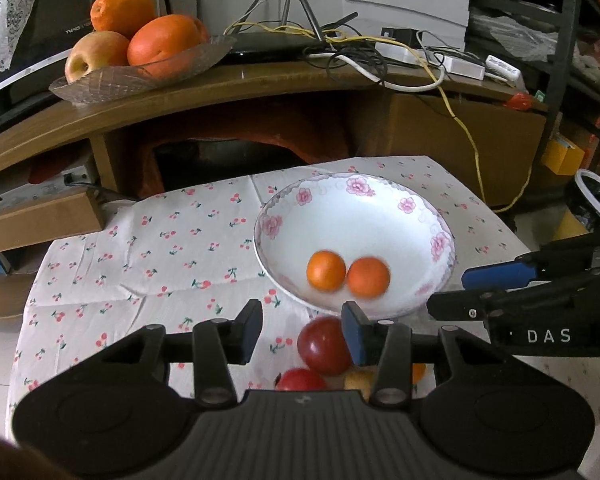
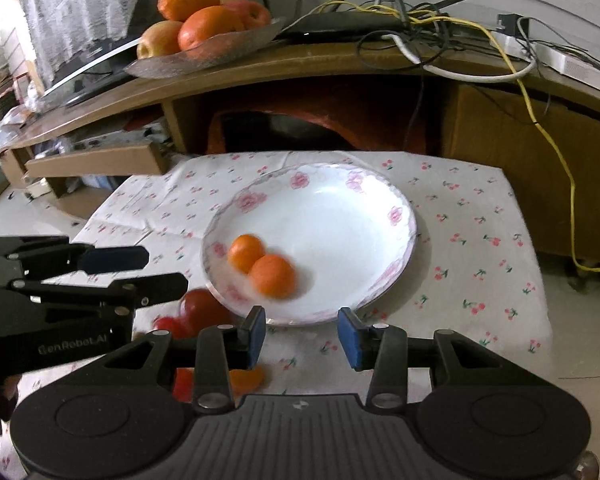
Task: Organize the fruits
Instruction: 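Grasp the brown kiwi with the left gripper while the right gripper grasps an orange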
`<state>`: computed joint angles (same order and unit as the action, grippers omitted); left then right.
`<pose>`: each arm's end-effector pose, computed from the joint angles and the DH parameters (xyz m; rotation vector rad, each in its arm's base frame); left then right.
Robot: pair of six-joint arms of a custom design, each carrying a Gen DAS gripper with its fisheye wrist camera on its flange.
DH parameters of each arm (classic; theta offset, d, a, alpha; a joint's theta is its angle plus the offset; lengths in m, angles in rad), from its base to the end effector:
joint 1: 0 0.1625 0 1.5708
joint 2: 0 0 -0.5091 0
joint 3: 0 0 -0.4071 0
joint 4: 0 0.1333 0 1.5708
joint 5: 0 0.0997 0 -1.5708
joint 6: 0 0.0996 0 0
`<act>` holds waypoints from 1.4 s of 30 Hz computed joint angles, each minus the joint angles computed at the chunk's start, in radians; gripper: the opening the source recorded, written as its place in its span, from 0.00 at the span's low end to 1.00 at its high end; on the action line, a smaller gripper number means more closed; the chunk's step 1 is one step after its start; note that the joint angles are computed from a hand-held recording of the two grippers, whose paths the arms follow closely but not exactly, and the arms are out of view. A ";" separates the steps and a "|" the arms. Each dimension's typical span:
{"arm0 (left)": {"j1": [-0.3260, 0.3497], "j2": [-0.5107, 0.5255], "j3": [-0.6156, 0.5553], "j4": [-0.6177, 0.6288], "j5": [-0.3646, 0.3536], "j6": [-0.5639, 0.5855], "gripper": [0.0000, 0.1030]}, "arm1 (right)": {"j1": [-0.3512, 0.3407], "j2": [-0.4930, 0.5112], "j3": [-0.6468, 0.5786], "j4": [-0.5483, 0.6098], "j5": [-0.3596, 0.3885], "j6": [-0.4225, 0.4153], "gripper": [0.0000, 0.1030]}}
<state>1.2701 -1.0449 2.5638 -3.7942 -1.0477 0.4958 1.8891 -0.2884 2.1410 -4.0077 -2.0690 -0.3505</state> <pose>0.0538 -0.4444 0.1951 0.7245 2.3406 -0.8285 0.2398 -0.4540 -0.1017 0.6499 -2.4624 0.7532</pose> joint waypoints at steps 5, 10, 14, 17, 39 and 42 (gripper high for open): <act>0.016 -0.038 0.029 0.040 -0.017 0.005 0.47 | 0.002 0.004 0.027 0.019 0.013 -0.008 0.40; 0.034 -0.068 0.050 0.059 -0.036 0.026 0.47 | 0.006 0.013 0.026 0.053 0.020 -0.020 0.41; 0.057 -0.091 0.057 0.076 -0.059 0.042 0.47 | 0.005 0.015 0.023 0.083 0.028 -0.030 0.44; 0.068 -0.092 0.062 0.071 -0.063 0.070 0.48 | 0.007 0.022 0.015 0.095 0.022 -0.046 0.44; 0.134 -0.037 0.036 0.068 -0.090 0.180 0.48 | 0.006 0.063 -0.040 0.118 0.004 -0.126 0.40; 0.135 -0.018 0.030 0.047 -0.087 0.184 0.48 | 0.008 0.066 -0.043 0.116 -0.005 -0.132 0.37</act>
<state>1.4047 -1.0629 2.5940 -3.7467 -1.1344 0.6801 1.8969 -0.2226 2.0976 -3.8920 -2.0738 -0.4826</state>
